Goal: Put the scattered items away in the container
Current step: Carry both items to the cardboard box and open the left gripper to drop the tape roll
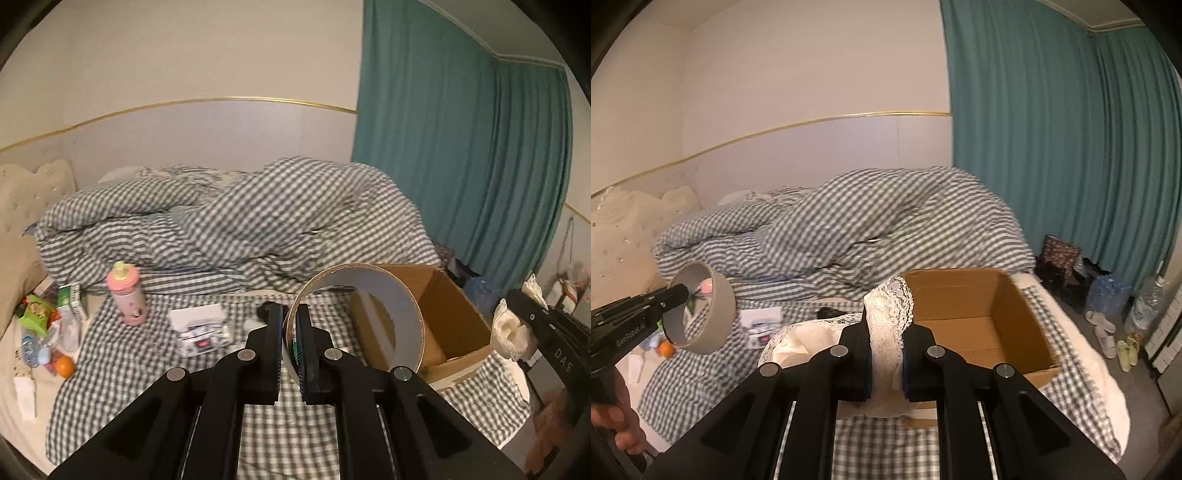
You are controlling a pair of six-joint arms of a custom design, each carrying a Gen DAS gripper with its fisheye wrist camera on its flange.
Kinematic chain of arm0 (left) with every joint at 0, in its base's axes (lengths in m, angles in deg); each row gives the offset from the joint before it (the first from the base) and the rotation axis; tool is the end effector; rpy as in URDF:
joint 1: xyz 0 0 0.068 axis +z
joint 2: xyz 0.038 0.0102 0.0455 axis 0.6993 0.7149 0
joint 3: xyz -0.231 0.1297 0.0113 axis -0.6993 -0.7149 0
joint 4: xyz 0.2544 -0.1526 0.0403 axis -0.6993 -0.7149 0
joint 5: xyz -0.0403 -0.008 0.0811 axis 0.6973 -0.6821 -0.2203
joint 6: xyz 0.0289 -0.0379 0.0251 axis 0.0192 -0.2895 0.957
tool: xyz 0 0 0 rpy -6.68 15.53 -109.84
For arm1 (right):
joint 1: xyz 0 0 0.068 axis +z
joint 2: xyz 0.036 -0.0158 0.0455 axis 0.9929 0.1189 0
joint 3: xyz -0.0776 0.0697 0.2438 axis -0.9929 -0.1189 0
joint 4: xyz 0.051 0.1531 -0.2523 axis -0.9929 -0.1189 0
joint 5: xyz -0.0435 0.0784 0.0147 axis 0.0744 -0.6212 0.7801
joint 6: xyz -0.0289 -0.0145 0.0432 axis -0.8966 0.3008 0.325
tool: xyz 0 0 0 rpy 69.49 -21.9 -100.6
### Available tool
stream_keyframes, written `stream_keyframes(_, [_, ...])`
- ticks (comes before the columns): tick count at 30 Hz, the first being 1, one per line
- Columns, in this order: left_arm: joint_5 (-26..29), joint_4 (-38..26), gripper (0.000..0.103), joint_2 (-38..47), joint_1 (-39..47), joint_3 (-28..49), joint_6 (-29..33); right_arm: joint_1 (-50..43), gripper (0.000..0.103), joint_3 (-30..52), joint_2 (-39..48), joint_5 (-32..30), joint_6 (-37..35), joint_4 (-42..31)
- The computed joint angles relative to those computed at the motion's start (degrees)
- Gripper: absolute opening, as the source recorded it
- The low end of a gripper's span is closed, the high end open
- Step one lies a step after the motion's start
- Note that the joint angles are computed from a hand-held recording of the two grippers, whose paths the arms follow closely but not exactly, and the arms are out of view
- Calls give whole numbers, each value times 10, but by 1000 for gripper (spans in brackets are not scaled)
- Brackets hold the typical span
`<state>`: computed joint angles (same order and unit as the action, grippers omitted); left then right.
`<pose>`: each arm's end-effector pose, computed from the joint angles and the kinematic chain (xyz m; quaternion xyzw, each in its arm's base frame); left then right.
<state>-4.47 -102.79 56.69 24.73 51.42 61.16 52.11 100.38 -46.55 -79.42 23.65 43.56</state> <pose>0.2566 -0.0960 0.2912 0.1604 0.8535 -0.1430 0.4747 0.1294 -0.0632 0.3052 0.0732 0.8461 -0.0265 0.5273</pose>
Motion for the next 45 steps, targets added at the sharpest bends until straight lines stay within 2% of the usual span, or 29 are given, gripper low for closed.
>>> stream_keyframes(9, [-42,26,7,78,-122,47,-28,-210,10,28,76,-119,-77,19])
stream_keyframes(15, [-62,43,7,144,-183,84,-36,-288,10,51,151,-152,-107,49])
stream_keyframes(23, [-75,53,7,227,-215,135,-41,-304,10,70,241,-149,-115,99])
stream_keyframes(45, [-80,52,7,503,-262,332,-23,-232,10,92,424,-79,-90,228])
